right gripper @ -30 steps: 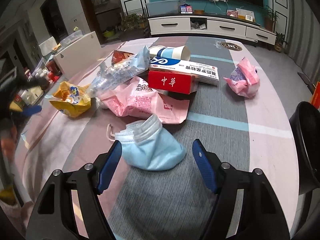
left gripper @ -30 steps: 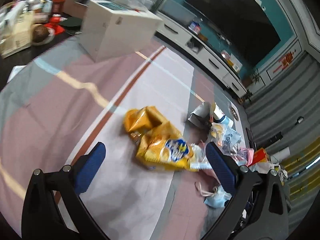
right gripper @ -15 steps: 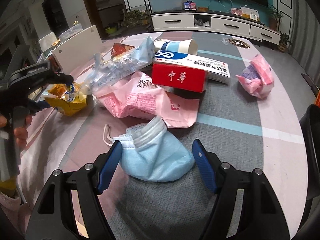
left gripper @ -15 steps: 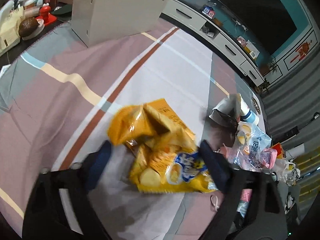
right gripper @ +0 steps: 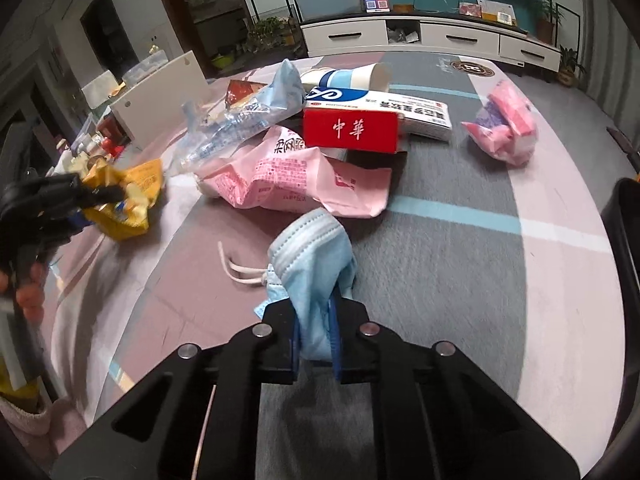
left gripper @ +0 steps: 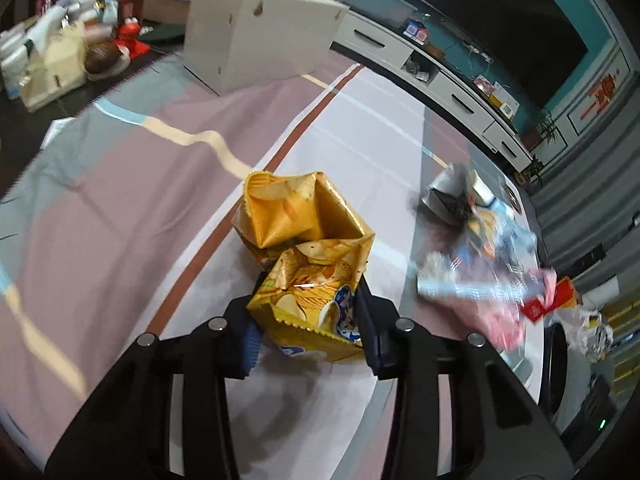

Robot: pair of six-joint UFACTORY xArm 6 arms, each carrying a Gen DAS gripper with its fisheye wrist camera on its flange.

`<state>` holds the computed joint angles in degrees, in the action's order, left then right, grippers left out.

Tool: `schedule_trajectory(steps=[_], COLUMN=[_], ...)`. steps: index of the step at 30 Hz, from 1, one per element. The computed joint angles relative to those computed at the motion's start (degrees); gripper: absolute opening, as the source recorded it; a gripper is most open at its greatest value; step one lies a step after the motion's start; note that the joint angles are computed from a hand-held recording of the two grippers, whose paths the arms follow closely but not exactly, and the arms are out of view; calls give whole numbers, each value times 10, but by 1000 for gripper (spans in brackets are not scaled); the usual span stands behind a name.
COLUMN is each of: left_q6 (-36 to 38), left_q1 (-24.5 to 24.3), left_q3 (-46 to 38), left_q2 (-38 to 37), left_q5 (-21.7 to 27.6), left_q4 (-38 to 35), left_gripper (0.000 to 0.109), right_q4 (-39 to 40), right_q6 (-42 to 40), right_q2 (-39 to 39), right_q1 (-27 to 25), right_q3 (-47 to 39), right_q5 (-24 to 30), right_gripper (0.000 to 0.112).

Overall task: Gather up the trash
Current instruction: 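Grasp the yellow snack bag with the left tool while the right tool grasps the blue mask, then carry both items over the black bin and open both tools to drop them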

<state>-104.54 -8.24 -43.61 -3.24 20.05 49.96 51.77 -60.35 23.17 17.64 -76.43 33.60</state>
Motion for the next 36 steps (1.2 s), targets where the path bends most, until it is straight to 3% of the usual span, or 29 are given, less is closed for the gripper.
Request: schedule_trajectory(steps=[7,13,24,31,36], left_q6=[-8,44,202,329,451], left_q1=[-73,-137,-224,-251,-261], left_q3=[36,-28,-246,-400,-566], left_q2=[-77,-45,108,222,342], left_q5=[43,38,54,79,88], left_q4=[24,24,4,-60,-139], left_gripper=[42,42,44,44,46], right_q4=[35,86,176,220,224], right_q6=[-43,-73,-113,-109,-69], right_q2=[-75,-118,-143,-117,-69], right_q1=[-35,-71,-156,-206,-241], right_q3=[66,90,95,66,17], right_q5=[27,31,17,2,-13], right_gripper=[13,13,13,13,13])
